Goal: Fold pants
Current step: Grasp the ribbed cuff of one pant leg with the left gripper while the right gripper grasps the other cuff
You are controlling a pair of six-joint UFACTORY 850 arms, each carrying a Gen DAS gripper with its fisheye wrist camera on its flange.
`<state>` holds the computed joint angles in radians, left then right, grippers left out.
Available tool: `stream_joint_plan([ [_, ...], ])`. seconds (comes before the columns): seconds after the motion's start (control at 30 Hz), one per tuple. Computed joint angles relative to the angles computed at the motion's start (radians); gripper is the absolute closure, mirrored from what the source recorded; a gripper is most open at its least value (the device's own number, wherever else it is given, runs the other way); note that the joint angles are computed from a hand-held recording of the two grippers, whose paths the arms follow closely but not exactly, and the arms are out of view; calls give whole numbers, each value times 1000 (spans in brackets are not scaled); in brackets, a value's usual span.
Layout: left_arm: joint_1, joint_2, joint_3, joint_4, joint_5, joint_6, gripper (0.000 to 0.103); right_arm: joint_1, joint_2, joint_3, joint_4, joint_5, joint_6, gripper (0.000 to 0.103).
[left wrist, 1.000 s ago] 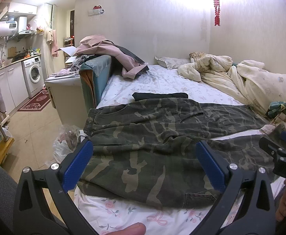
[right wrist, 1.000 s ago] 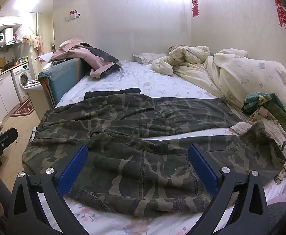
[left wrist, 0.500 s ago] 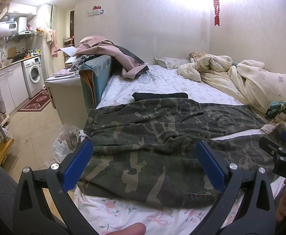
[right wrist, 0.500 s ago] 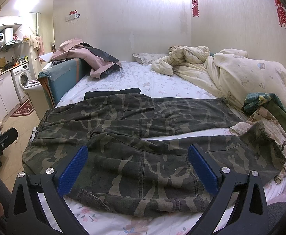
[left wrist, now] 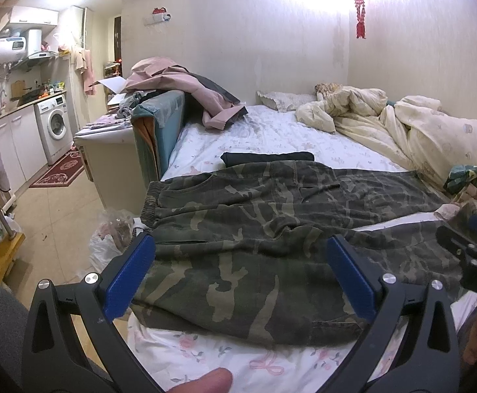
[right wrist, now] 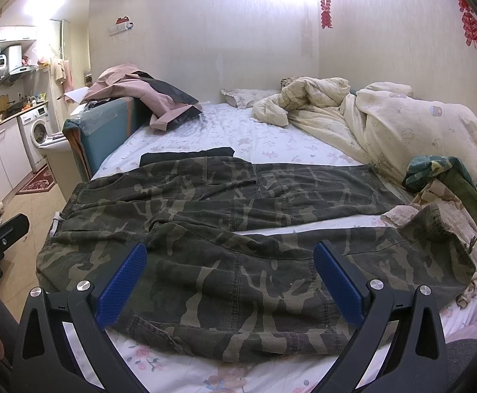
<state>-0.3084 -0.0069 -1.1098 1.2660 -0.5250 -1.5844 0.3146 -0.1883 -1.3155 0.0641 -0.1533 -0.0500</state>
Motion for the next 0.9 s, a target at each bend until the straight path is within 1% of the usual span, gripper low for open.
stream_joint_plan([
  [0.07, 28, -8, -29, -91, 11, 97, 0, -10, -19, -46, 155, -46, -184, 0],
  [0.1, 55, -17, -54, -157, 12, 168, 0, -16, -29, -70, 199, -67, -243, 0],
  [0.13, 70, -24, -67, -190, 13, 201, 0, -27, -44, -102, 266, -86, -318, 0],
  [0.2, 129, -50, -114, -304, 18, 317, 0, -45, -75, -158, 351, -134, -415, 0],
  [0.27, 203, -105, -189, -465, -14, 484, 0, -71, -124, -232, 421, -201, -492, 0],
  [0.3, 234, -129, -220, -536, -25, 558, 0, -83, -149, -263, 421, -223, -495, 0],
  [0.33, 273, -163, -260, -623, -39, 648, 0, -91, -163, -277, 415, -234, -486, 0],
  [0.4, 343, -239, -340, -739, -76, 773, 0, -111, -204, -320, 414, -274, -468, 0],
  [0.43, 387, -303, -404, -797, -112, 838, 0, -122, -225, -341, 416, -300, -453, 0],
  [0.5, 438, -384, -482, -903, -139, 936, 0, -138, -262, -374, 396, -337, -394, 0],
  [0.53, 473, -446, -539, -963, -153, 992, 0, -142, -278, -389, 370, -354, -349, 0],
  [0.6, 497, -526, -612, -996, -172, 1041, 1, -146, -312, -425, 300, -377, -260, 0],
  [0.7, 521, -663, -758, -1020, -213, 1109, 1, -141, -331, -439, 203, -366, -175, 0],
  [0.77, 528, -741, -853, -1080, -242, 1178, 1, -138, -351, -458, 126, -371, -115, 0],
  [0.83, 525, -824, -962, -1115, -298, 1226, 2, -137, -372, -480, 74, -387, -72, 0],
  [0.9, 530, -929, -1111, -1153, -358, 1290, 7, -138, -393, -504, 37, -407, -38, 0],
])
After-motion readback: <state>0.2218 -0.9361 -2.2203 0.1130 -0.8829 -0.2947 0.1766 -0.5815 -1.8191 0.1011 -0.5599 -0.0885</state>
